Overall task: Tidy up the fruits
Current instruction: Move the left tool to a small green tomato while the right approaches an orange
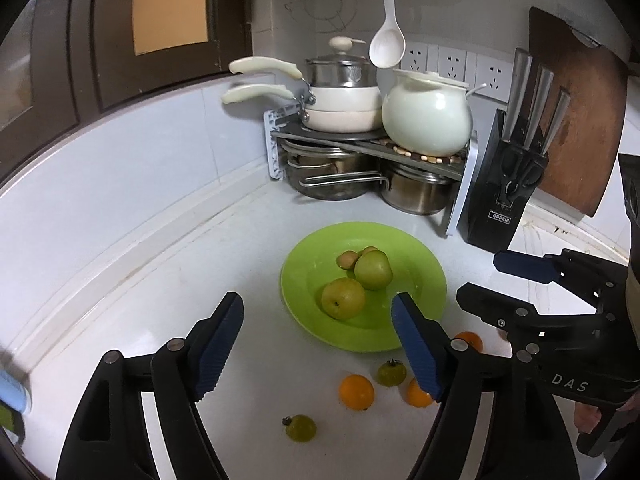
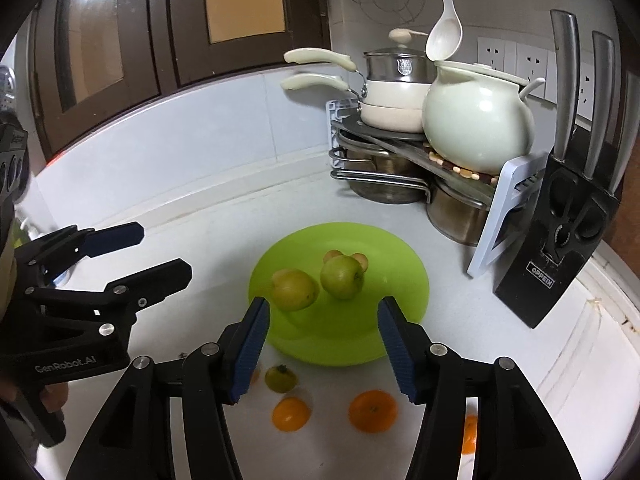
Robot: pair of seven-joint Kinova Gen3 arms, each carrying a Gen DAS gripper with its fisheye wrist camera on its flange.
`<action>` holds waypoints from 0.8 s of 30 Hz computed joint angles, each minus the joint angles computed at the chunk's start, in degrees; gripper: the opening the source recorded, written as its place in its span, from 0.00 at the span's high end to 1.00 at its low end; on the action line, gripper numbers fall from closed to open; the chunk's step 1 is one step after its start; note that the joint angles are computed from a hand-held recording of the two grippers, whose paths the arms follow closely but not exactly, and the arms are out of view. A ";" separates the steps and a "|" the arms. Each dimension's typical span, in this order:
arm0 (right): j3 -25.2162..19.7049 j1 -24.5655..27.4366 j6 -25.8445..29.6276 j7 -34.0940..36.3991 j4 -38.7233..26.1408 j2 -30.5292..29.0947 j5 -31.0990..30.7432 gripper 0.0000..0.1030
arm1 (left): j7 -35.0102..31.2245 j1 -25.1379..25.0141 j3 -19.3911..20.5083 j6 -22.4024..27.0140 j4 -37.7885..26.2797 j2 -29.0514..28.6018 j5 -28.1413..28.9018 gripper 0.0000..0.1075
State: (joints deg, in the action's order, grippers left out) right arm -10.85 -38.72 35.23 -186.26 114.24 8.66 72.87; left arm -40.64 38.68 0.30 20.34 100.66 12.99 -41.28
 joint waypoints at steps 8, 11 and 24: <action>-2.04 -2.80 5.39 -3.98 0.58 -0.84 2.39 0.38 | 9.38 1.70 -0.67 0.67 4.01 -3.41 -8.53 0.20; -2.87 -3.70 6.90 -5.15 0.82 -1.07 2.70 0.36 | 12.35 1.05 0.61 1.09 5.88 -4.84 -11.66 0.17; -4.76 -9.12 14.89 -5.11 0.33 1.30 -0.12 0.35 | 19.94 -5.26 7.53 1.33 12.84 -8.16 -20.17 0.14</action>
